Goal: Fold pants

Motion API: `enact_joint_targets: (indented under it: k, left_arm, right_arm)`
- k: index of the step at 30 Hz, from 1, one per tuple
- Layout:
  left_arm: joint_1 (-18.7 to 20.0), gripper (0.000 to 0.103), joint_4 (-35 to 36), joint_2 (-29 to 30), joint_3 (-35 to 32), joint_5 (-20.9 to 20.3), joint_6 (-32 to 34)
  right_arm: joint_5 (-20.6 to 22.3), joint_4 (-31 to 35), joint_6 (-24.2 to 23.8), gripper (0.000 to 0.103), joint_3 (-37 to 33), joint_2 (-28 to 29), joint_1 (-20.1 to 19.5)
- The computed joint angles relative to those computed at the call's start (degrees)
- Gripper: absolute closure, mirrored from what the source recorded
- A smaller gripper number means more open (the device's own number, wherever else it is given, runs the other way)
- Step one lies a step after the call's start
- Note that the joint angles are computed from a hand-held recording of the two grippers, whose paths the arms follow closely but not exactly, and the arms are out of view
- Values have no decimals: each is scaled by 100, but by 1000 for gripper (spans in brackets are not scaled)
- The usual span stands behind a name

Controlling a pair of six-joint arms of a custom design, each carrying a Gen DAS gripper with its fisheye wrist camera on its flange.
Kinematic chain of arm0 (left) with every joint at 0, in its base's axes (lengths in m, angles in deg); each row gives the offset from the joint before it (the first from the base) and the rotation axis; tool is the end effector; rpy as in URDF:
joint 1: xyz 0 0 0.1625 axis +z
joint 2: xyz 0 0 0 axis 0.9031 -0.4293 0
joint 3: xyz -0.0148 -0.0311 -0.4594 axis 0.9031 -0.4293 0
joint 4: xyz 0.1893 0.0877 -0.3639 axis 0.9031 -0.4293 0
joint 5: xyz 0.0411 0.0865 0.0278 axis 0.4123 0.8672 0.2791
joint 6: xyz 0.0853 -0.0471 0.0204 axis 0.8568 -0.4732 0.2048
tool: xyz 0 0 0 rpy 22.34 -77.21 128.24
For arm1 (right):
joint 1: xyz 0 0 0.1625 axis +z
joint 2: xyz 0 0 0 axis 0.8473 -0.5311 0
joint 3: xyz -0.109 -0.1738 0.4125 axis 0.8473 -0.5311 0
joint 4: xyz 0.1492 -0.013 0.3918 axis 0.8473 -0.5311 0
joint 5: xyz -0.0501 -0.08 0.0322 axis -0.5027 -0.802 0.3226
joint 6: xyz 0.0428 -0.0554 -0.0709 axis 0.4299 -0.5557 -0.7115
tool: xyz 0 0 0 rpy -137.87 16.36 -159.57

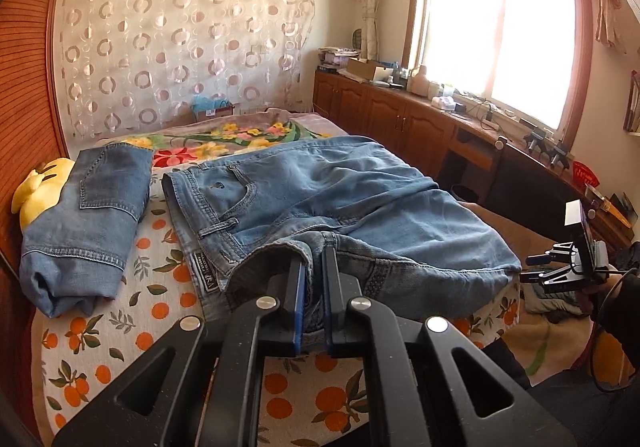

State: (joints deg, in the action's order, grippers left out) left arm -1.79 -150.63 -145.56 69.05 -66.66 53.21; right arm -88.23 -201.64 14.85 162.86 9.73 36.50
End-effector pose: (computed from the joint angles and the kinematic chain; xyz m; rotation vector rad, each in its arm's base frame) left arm -0.1772 -0.6776 0.2874 1.3266 2.5021 -0.7722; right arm 0.0994 -0.5013 0.1831 0.1261 -2.1335 0.7612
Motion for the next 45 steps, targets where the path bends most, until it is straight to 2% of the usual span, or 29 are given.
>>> enact_joint_targets:
  k: [4, 7, 9, 12, 13, 16, 23, 31, 36, 40, 45]
  left_arm:
    - [29, 95, 42, 9, -1, 10, -56]
    - [46, 95, 61, 10, 11, -13, -105]
    - [56, 95, 59, 28, 6, -17, -107]
    - [55, 95, 75, 28, 11, -17, -95]
    - [52, 95, 72, 19, 25, -17, -88]
    - [48, 95, 44, -21, 73, -28, -65]
    - [60, 96, -168, -331, 338, -320, -129]
    - [21, 97, -544, -412, 205, -470, -175]
    - [6, 97, -716, 11, -441, -390, 22]
    - [90, 97, -528, 647, -1396, -269, 12]
    - [209, 97, -103, 1457, -2501, 48, 154]
  right_arm:
    - [-61, -70, -30, 50, -121, 147, -135]
    - [14, -202, -44, 58, -213, 261, -271]
    - [154, -245, 4, 65, -252, 318, -382]
    - [502, -455, -85, 84, -261, 408, -545]
    - [603, -584, -87, 95, -245, 426, -588]
    - [790, -1137, -194, 101, -120, 409, -661]
    - [903, -2524, -815, 102, 116, 148, -402]
    - [851, -3037, -1822, 102, -301, -48, 144]
    - [828, -3032, -2416, 102, -1031, 114, 342]
    - [869, -2652, -2442, 102, -1811, 330, 361]
    - [816, -2209, -2734, 102, -2828, 868, 259]
